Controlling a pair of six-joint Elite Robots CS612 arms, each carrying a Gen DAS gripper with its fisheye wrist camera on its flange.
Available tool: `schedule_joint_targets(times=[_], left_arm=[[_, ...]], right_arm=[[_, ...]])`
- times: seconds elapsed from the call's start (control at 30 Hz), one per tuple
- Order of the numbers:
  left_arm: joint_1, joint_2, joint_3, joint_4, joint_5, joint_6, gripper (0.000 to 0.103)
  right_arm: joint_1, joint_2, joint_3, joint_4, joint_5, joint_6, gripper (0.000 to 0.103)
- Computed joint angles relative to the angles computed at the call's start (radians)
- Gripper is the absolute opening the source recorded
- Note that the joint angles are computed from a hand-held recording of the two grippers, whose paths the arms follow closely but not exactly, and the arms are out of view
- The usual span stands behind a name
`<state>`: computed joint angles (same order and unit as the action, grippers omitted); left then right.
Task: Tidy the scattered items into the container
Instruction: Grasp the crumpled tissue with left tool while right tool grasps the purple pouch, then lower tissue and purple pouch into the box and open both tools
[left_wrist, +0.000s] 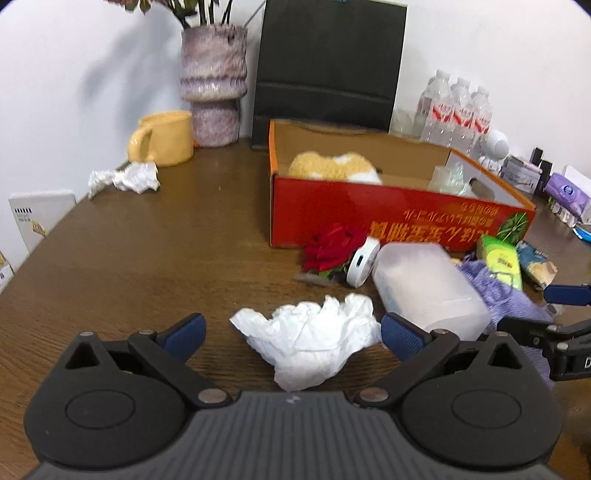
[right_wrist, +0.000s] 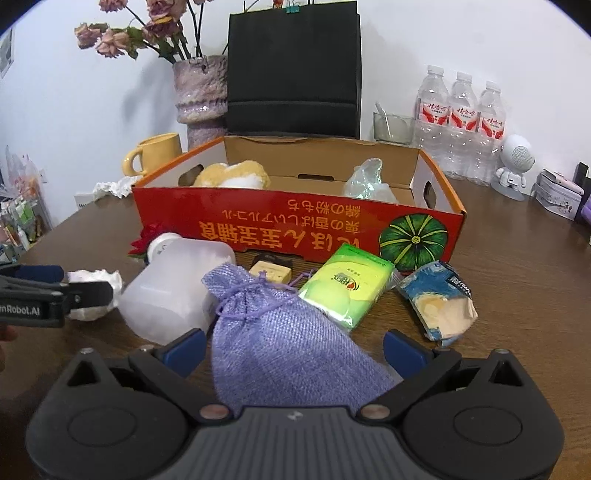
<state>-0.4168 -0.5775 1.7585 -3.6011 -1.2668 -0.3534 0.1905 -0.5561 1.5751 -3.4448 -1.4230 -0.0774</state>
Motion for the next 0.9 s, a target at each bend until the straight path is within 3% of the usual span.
schedule_joint_targets(times=[0.13,0.23,0.3,0.37,0.53,0.9], left_arm=[[0.000,0.014,-0.011,0.003,-0.008,0.028,0.096],[-0.012,0.019,-0.009,-0.009,0.046,0.047,0.071],[-0.008,0.019,-0.004,-0.032,0.031,0.042,0.046],[-0.007,0.017,0.005,-0.055,0.027,0.030,0.037],[-0.018,0.011,0.033,-0.128,0.044,0.017,0.035],[-0.032,-0.023,0.075,-0.171,0.036,-0.024,0.037]], right_arm=[[-0.004,0.009,-0.020,0.045,0.022,0.024,0.092],[0.003,0.014,-0.024,0.041,0.002,0.000,0.071],[0.002,0.013,-0.015,0.015,0.015,-0.010,0.035],[-0.004,0.010,-0.001,-0.026,0.045,-0.002,0.015],[-0.019,0.002,0.032,-0.134,0.093,0.035,0.014],[-0.049,-0.026,0.081,-0.218,0.153,0.096,0.014]])
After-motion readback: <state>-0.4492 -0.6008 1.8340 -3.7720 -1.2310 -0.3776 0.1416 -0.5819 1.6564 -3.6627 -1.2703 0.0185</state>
